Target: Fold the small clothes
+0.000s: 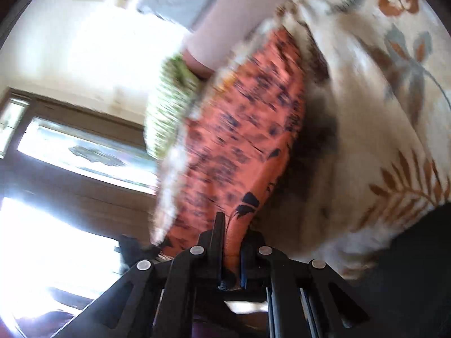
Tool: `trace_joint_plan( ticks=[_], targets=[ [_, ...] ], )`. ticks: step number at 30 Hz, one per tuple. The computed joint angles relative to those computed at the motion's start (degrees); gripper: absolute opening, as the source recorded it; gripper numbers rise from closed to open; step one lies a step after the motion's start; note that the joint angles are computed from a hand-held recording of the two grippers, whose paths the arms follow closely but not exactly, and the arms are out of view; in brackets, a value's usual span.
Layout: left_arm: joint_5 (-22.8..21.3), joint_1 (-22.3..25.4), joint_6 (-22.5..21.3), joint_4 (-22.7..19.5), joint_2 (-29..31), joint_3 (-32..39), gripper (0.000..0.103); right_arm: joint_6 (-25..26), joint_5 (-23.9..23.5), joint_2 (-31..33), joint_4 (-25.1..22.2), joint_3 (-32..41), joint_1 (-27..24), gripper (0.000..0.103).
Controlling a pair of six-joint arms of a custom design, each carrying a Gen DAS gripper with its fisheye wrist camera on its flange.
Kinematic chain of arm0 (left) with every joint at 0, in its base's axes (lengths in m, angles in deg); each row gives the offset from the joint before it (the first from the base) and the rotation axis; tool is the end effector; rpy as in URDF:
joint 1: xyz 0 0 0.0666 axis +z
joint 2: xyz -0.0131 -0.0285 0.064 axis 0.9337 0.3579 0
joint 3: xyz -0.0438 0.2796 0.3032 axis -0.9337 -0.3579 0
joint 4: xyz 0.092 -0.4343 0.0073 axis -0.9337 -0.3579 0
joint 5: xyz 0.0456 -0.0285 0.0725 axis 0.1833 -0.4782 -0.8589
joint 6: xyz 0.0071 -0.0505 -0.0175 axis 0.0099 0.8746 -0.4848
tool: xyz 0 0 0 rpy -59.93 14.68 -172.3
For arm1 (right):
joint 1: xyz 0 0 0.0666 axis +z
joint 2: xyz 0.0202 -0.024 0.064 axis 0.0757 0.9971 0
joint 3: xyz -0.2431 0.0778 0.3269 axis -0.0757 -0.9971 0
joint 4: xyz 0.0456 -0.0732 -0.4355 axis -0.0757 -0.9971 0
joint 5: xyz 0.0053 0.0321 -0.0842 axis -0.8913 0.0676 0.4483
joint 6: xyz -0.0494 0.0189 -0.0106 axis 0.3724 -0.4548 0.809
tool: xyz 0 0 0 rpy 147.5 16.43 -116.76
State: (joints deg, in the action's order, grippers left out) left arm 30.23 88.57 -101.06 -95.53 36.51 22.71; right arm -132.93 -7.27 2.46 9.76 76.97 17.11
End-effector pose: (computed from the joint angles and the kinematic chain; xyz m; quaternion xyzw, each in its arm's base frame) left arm 0.4111 0.1170 0.3460 0.0216 0.9060 -0.3634 0.2159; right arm 0.2972 0.0865 0.3448 0.1737 0.8341 0.4601 0.2499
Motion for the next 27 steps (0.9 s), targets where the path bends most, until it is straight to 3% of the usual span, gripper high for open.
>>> trace_joint_plan(
  ticks=[3, 5, 8, 9, 10, 12, 17, 19, 20, 23, 25, 27],
  targets=[
    [-4.4, -0.8, -0.4, 0.3, 0.0, -0.7, 0.007, -4.3, -0.7, -2.0, 7.4, -2.2, -1.5, 0.008],
    [-6.8, -1.0, -0.1, 0.2, 0.7, -1.2, 0.007, -5.5, -0.3, -1.7, 7.5, -2.6, -1.4, 0.008],
    [-9.9, -1.8, 1.7, -0.6, 2.4, -1.7, 0.018, -3.2, 1.6, -0.1, 1.5, -1.9, -0.1, 0.008],
    [-10.4, -1.8, 2.3, -0.7, 2.6, -1.8, 0.031, -3.0, 1.3, 0.6, 0.1, -1.8, 0.0, 0.008],
    [-9.7, -1.8, 3.2, -1.0, 3.1, -1.7, 0.038, -3.4, 0.4, 1.5, -0.2, -2.1, -0.1, 0.008],
    [-8.3, -1.7, 3.8, -1.2, 3.4, -1.5, 0.042, -3.8, 0.0, 3.3, -1.9, -2.0, 0.4, 0.009],
    [-10.3, -2.7, 1.2, -1.6, 3.1, -1.2, 0.038, -2.0, -0.3, 7.0, -7.0, -0.3, 1.3, 0.013],
    [-11.9, -3.1, 0.2, -1.3, 3.0, -1.4, 0.011, 0.2, 2.1, 8.1, -10.1, 1.0, 2.0, 0.018],
    [-12.0, -3.4, -0.1, -1.4, 3.2, -1.4, 0.009, 1.3, 3.3, 9.0, -11.4, 1.7, 2.3, 0.027],
    [-10.8, -3.5, -0.9, -2.0, 3.5, -1.3, 0.008, 1.9, 4.5, 9.8, -12.7, 1.9, 3.2, 0.073],
    [-10.3, -3.6, -0.8, -2.1, 3.7, -1.2, 0.008, 3.1, 5.1, 10.0, -12.2, 1.5, 3.1, 0.070],
    [-10.7, -3.7, -0.6, -2.2, 4.1, -0.9, 0.008, 6.1, 5.1, 11.3, -12.8, 2.2, 3.6, 0.035]
  ],
)
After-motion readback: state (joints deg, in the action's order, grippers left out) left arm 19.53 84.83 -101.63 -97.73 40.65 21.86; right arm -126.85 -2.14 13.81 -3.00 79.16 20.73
